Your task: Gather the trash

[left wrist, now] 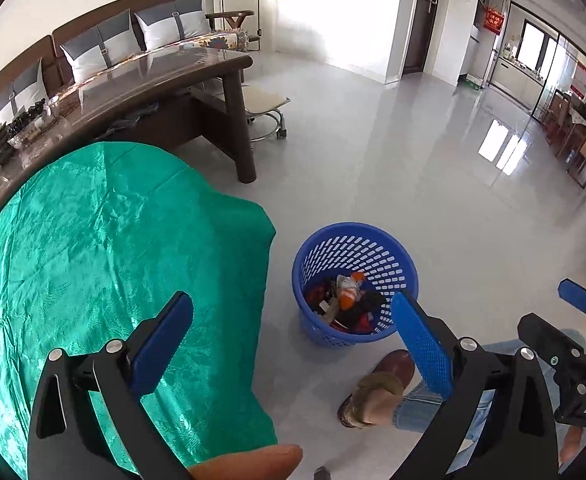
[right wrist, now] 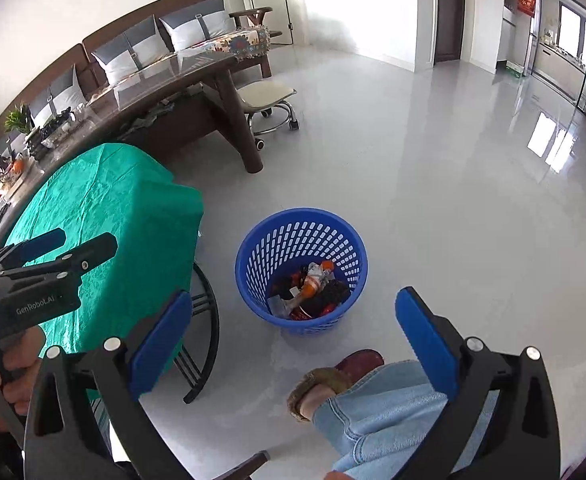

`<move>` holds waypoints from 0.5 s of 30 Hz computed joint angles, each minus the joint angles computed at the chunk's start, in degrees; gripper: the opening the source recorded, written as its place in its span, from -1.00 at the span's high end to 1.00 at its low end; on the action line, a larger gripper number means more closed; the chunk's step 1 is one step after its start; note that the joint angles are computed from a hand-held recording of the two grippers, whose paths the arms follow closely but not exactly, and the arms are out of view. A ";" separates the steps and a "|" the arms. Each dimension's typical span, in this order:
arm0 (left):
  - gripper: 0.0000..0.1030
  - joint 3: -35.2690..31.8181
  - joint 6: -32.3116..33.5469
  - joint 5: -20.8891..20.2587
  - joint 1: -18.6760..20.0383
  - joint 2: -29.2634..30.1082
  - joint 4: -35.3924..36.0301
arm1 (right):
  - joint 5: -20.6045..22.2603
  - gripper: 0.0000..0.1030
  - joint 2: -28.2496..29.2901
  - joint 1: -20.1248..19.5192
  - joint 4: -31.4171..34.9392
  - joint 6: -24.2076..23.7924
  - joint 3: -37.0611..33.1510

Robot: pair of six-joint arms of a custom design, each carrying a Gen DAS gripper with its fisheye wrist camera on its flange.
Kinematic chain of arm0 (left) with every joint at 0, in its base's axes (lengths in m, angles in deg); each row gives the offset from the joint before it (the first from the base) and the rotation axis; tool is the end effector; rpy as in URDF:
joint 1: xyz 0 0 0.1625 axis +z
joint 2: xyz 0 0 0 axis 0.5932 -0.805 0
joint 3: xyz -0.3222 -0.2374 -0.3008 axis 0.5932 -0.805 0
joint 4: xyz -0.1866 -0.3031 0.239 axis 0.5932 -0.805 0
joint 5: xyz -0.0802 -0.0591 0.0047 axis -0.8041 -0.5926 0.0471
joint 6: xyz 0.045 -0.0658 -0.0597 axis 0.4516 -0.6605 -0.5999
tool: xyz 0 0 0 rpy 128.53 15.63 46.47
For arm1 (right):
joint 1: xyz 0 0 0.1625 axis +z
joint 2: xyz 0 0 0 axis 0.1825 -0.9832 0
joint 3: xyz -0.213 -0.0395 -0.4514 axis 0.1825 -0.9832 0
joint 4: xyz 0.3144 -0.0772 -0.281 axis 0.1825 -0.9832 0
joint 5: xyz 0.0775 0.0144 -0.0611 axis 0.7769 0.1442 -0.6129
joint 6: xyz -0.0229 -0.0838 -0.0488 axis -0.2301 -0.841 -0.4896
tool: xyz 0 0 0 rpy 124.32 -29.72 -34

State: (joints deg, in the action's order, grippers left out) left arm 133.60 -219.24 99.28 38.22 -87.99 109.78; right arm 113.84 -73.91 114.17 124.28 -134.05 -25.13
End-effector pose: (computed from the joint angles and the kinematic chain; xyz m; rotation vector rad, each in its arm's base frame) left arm -0.0044 -0.6918 0.3591 0.9355 2.3740 -0.5065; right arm 0.4528 -0.5749 -0.0688 -0.1560 -2.1873 0.9528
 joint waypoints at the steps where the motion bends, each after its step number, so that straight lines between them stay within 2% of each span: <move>1: -0.90 0.16 0.28 -0.23 -0.04 -0.03 -0.20 | 0.10 -0.91 0.15 0.03 0.48 0.34 -0.22; 15: -0.90 -0.03 0.39 -1.50 -0.30 0.48 0.44 | -0.10 -0.91 1.19 0.22 3.89 4.17 -1.53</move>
